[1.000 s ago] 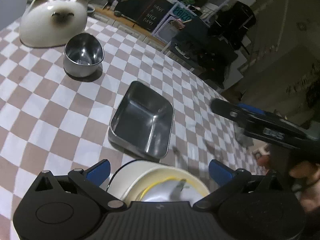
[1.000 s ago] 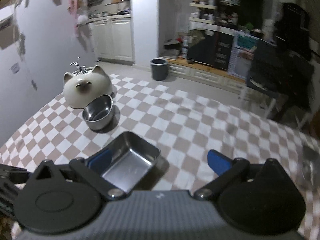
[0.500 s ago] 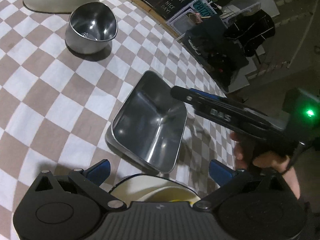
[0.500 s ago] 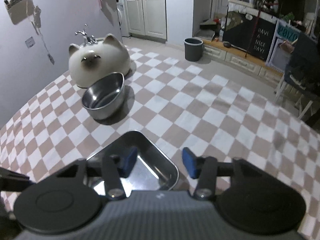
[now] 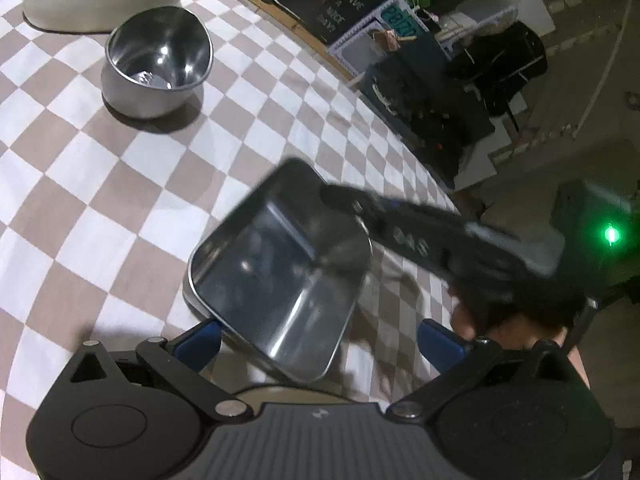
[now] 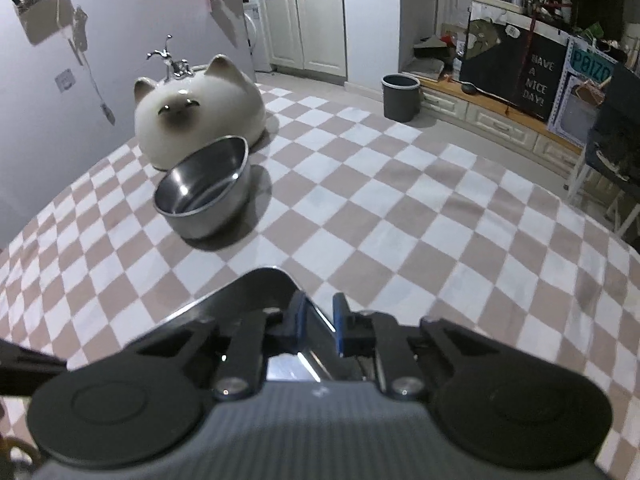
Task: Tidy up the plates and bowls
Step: 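Move both tools to the steel rectangular tray and close on its rim, then lift the steel tray with both tools and carry it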
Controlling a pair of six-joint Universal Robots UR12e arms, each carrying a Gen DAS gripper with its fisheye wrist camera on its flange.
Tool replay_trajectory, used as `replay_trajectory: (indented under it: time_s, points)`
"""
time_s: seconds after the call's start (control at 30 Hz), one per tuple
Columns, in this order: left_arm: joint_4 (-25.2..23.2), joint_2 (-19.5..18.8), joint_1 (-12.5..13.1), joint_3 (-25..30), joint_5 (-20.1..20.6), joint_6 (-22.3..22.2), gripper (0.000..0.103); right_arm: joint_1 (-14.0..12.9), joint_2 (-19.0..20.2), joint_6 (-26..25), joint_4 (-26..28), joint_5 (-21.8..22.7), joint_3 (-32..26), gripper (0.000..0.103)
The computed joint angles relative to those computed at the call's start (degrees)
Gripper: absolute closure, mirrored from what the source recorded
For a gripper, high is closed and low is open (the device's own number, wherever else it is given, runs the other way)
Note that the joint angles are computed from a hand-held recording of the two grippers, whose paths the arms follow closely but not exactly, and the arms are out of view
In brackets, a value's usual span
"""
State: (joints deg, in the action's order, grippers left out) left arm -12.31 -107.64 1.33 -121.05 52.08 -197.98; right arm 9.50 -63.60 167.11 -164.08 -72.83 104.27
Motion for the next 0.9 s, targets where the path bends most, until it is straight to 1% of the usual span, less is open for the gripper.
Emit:
replay_trajectory:
  time_s: [0.13, 0.23, 0.37, 0.43, 0.47, 0.53, 0.57, 0.6, 0.63, 0.67, 0.73, 0.8, 0.9]
  points:
    - [4.1, -0.5, 0.6, -0.2, 0.4, -3.2, 0.001, -0.9, -1.6, -0.6, 2.0, -0.2, 1.4, 0.095]
    - [6.1, -0.9, 0.9, -0.1, 0.3, -4.9, 0.002, -1.6, -3.2, -2.5, 3.7, 0.4, 3.0, 0.098]
    - [4.2, -0.8, 0.4, 0.8, 2.6, -3.3, 0.01, -2.5, -4.8, -3.5, 4.6, 1.7, 5.1, 0.098]
    - [2.2, -0.7, 0.1, 1.3, 4.2, -1.7, 0.015, -2.7, -5.1, -2.9, 4.2, 2.3, 5.7, 0.098]
    - [1.7, -0.7, -0.2, 1.4, 5.0, -0.9, 0.017, -2.8, -5.1, -2.5, 3.8, 2.4, 6.0, 0.098]
    - [1.1, -0.6, -0.6, 1.4, 6.6, 0.6, 0.023, -2.6, -5.1, -1.9, 3.3, 2.0, 6.2, 0.097]
    - [0.8, -0.5, -0.7, 1.3, 7.1, 1.1, 0.025, -2.5, -5.1, -1.8, 3.1, 1.6, 6.2, 0.097]
    - [0.2, -0.5, -0.8, 1.4, 7.6, 1.5, 0.029, -2.4, -5.0, -1.7, 3.1, 1.3, 6.1, 0.097]
    - [-0.1, -0.4, -0.8, 1.3, 8.2, 1.5, 0.035, -2.2, -5.0, -1.6, 2.9, 0.9, 6.2, 0.097]
    - [-0.5, -0.4, -0.9, 1.4, 8.9, 1.8, 0.039, -2.1, -5.0, -1.5, 2.7, 0.6, 6.2, 0.097]
    - [-1.6, -0.3, -1.0, 1.6, 10.1, 2.4, 0.051, -2.0, -5.0, -1.1, 2.3, 0.2, 6.4, 0.098]
    - [-2.2, -0.3, -0.9, 1.7, 10.6, 2.4, 0.057, -1.8, -5.0, -0.1, 1.9, -0.5, 6.5, 0.098]
    - [-2.5, -0.1, -0.8, 1.7, 10.7, 2.4, 0.061, -1.4, -5.3, 0.5, 1.1, -1.4, 6.8, 0.098]
